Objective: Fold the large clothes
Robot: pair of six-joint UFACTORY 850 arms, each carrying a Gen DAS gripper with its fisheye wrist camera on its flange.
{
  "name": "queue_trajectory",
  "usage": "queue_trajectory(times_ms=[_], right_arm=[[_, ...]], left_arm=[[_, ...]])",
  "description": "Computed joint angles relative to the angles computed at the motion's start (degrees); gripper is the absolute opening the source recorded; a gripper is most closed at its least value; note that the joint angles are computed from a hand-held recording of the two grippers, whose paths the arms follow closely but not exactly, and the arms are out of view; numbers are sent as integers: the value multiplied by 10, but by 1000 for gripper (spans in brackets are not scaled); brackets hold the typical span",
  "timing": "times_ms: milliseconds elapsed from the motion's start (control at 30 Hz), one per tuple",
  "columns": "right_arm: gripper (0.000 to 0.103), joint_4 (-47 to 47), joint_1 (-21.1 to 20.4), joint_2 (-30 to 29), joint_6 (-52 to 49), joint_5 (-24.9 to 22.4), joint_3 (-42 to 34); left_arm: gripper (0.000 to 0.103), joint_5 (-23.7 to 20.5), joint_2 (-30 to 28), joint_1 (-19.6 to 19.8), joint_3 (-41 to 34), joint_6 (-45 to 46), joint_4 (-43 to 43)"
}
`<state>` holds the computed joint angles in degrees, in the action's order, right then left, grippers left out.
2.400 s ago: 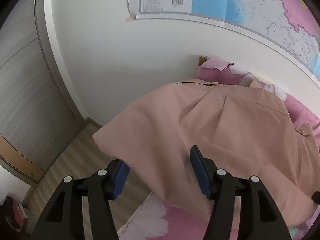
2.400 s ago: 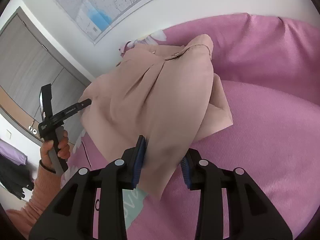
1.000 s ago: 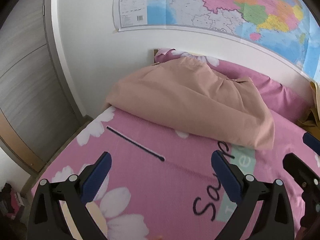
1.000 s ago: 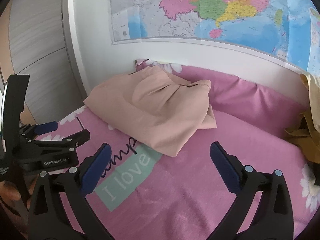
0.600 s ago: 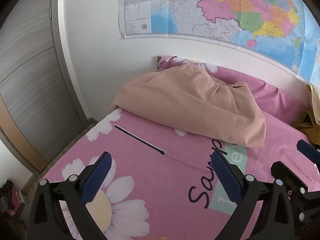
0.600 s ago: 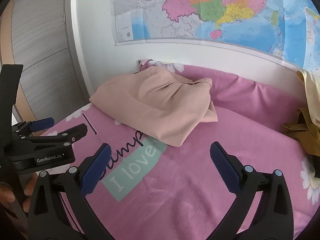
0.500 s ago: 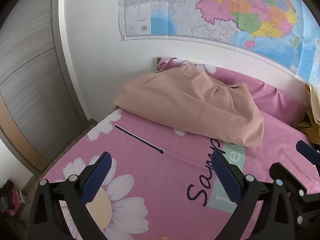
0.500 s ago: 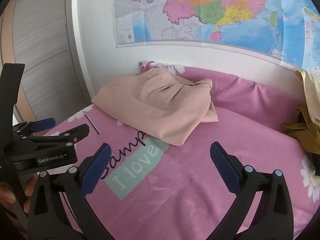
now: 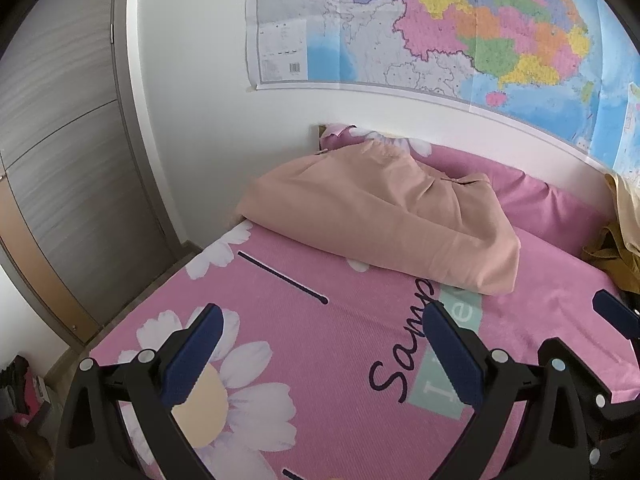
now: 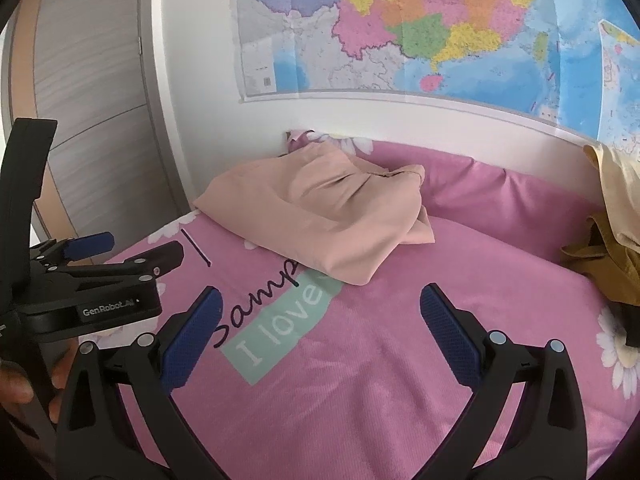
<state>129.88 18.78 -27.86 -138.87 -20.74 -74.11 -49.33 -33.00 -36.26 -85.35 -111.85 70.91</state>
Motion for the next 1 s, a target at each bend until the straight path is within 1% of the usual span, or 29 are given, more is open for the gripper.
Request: queue_trajectory(times_ms=[333,1000], right_arm=[[98,1,-3,9,0,-14,11],[98,2,-5,16,1,-17,18]], left_arm=[[97,-5,1,-2,0,4,-4],[97,-28,6,-13,4,-7,1]])
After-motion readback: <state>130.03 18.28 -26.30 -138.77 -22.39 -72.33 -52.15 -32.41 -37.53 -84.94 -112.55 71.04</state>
